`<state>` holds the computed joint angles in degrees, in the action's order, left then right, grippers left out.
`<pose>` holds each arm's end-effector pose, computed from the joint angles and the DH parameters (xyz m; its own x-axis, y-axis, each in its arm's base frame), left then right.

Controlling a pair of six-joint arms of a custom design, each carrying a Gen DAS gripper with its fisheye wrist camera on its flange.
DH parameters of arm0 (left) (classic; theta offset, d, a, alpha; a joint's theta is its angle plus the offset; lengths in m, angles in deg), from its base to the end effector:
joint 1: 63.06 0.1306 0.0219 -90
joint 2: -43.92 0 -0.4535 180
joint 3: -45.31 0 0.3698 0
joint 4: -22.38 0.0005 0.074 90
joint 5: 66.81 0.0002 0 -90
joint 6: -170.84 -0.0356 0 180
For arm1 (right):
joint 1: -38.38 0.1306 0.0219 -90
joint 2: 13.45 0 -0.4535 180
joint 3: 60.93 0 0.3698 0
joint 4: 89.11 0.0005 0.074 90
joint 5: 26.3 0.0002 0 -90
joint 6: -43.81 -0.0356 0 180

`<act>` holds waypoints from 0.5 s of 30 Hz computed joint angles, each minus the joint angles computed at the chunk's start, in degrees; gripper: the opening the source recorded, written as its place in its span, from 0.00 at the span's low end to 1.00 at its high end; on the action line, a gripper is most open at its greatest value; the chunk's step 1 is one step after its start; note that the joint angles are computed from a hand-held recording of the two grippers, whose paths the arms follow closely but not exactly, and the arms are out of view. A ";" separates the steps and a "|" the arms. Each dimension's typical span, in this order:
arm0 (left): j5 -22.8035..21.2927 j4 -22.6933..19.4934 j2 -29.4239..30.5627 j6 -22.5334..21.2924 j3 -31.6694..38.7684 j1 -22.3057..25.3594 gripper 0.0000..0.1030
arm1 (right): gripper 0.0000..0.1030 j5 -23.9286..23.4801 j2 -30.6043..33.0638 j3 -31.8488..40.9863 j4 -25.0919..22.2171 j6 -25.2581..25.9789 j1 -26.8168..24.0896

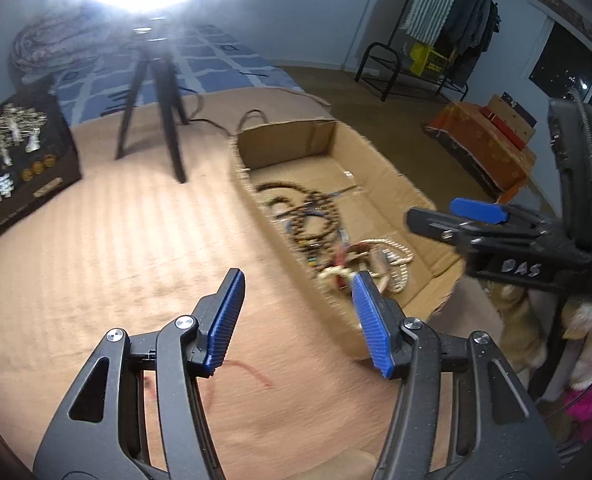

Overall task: Organize jewelry
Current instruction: 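Move both open tools back to the green jade pendant and the other pearl earring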

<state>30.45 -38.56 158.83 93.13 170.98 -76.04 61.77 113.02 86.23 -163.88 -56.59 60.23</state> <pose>0.6284 -0.1500 0.5269 -0.7955 -0.0333 -0.6050 0.1354 0.9634 -0.2311 0.6509 0.2617 0.5371 -0.8098 -0.1303 -0.5721 -0.2482 0.9596 0.1327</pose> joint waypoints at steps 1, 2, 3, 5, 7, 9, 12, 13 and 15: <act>0.03 -0.14 -0.58 -0.14 -0.80 0.73 0.56 | 0.84 -0.09 -0.09 -0.01 0.05 0.03 0.20; 0.19 -0.23 -1.02 -0.10 -1.45 1.26 0.56 | 0.84 -0.22 -0.21 -0.08 0.18 0.01 0.44; 0.44 -0.26 -1.49 -0.14 -2.18 1.90 0.56 | 0.84 -0.54 -0.39 -0.26 0.45 0.04 0.77; 0.41 -0.16 -2.81 -0.91 -4.12 3.44 0.56 | 0.84 -1.04 -0.48 -0.24 0.63 0.21 1.20; 0.07 -0.01 -3.86 -1.71 -5.80 4.65 0.56 | 0.84 -1.83 -0.30 0.30 0.46 0.49 1.79; 0.27 -0.31 -4.83 -2.27 -7.39 6.14 0.56 | 0.84 -2.82 0.07 1.09 0.18 0.67 2.36; 0.78 -0.46 -6.01 -2.92 -9.55 7.84 0.56 | 0.83 -4.28 0.93 2.81 -0.53 0.84 3.23; 0.93 -0.37 -6.66 -3.33 -10.69 8.53 0.56 | 0.83 -4.66 1.28 3.43 -0.78 0.94 3.51; 1.26 -0.29 -7.52 -3.96 -12.38 9.62 0.56 | 0.82 -5.43 2.10 4.92 -1.36 1.30 4.27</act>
